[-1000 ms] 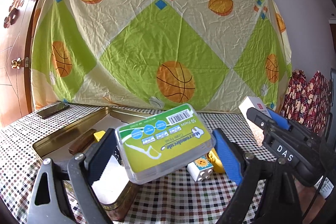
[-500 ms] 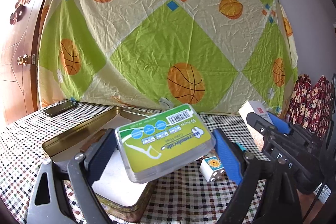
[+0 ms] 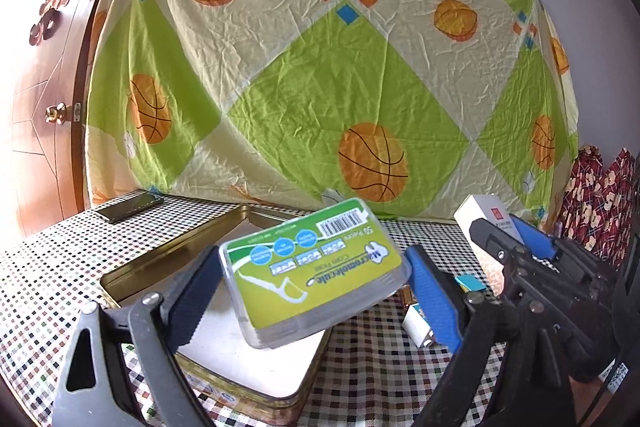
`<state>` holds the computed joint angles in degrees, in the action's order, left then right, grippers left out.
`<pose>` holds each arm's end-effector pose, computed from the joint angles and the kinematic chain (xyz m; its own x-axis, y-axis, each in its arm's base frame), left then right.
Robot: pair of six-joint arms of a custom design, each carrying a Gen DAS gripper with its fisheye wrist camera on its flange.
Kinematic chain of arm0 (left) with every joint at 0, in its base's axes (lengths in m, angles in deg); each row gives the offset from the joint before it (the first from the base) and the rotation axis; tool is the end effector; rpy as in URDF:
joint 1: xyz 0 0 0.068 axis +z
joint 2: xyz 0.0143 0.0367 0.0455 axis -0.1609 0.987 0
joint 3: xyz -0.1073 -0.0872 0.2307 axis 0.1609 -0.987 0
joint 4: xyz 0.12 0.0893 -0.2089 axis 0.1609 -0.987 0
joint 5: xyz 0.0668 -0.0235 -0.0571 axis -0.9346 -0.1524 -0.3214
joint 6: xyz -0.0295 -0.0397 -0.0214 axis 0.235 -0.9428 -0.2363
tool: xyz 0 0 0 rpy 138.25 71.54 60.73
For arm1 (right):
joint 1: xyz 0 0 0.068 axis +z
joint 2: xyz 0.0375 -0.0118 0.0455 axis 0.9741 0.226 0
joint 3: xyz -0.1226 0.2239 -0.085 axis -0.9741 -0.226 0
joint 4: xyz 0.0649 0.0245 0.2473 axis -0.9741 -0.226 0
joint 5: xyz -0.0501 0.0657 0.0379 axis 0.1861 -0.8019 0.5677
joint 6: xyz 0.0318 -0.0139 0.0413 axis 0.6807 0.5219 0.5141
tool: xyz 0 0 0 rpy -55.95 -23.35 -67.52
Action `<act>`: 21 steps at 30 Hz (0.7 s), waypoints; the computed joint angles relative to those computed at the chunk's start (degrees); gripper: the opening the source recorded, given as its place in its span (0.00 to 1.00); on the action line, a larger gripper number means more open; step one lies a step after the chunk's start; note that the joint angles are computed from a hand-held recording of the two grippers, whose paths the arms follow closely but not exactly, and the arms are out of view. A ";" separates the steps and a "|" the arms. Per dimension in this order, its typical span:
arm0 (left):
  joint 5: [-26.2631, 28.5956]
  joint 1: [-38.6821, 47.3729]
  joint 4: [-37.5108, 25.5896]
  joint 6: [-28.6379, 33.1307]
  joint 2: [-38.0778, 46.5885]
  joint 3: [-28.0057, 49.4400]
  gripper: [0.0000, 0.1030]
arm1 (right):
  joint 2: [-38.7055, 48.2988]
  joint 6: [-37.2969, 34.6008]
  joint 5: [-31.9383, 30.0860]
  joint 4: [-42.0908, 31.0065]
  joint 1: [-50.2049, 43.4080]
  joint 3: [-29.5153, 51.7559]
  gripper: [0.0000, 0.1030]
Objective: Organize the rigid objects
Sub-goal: 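Lift both boxes and carry them toward the gold tin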
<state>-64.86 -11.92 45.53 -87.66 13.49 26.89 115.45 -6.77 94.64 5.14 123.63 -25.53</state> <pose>0.2407 -0.0178 0.1701 -0.2300 -0.0655 -0.9710 0.2095 0.9710 -0.1152 0.2303 0.2085 0.1661 -0.1414 -0.0178 -0.9898 -0.0513 0.9986 -0.0106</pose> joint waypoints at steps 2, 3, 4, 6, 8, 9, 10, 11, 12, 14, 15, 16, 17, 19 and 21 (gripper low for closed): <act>0.34 0.48 0.04 -0.07 -0.06 0.00 0.89 | 0.30 -0.24 -0.02 0.10 0.22 0.36 0.42; 0.33 0.67 0.10 0.00 -0.13 -0.02 0.89 | 0.48 -0.35 0.01 0.10 0.35 0.59 0.42; 0.31 0.90 0.19 0.07 -0.14 -0.05 0.89 | 0.65 -0.40 -0.04 0.13 0.42 0.77 0.42; 0.63 1.46 0.15 0.00 -0.17 0.00 0.89 | 1.08 -0.48 -0.09 -0.04 0.61 1.31 0.42; 0.74 2.10 0.36 -0.02 -0.17 -0.01 0.89 | 1.56 -0.62 -0.04 -0.02 0.91 1.85 0.42; 0.95 2.48 0.46 -0.03 -0.10 0.01 0.89 | 1.81 -0.76 -0.07 0.08 1.04 2.10 0.42; 1.01 2.75 0.34 -0.01 -0.04 0.13 0.89 | 2.03 -0.89 -0.10 0.03 1.19 2.40 0.42; 1.18 3.14 0.27 -0.02 0.03 0.23 0.89 | 2.33 -1.00 -0.14 -0.15 1.36 2.80 0.42; 1.40 3.55 0.32 -0.08 0.16 0.30 0.89 | 2.56 -1.07 -0.15 -0.24 1.52 3.10 0.42; 1.78 4.26 0.26 -0.10 0.50 0.54 0.89 | 3.03 -1.24 -0.32 -0.49 1.72 3.74 0.42; 1.98 4.60 0.28 -0.11 0.63 0.62 0.89 | 3.19 -1.28 -0.44 -0.71 1.77 4.06 0.42; 2.11 4.89 0.24 -0.08 0.74 0.69 0.89 | 3.42 -1.25 -0.55 -0.93 1.86 4.40 0.42; 2.29 5.23 0.28 -0.05 0.88 0.71 0.89 | 3.65 -1.27 -0.62 -1.16 1.96 4.74 0.42; 2.61 5.85 0.28 -0.04 1.07 0.81 0.89 | 4.03 -1.19 -0.54 -1.51 2.19 5.29 0.42; 2.91 6.41 0.26 0.02 1.28 0.92 0.89 | 4.40 -1.24 -0.56 -1.78 2.38 5.80 0.42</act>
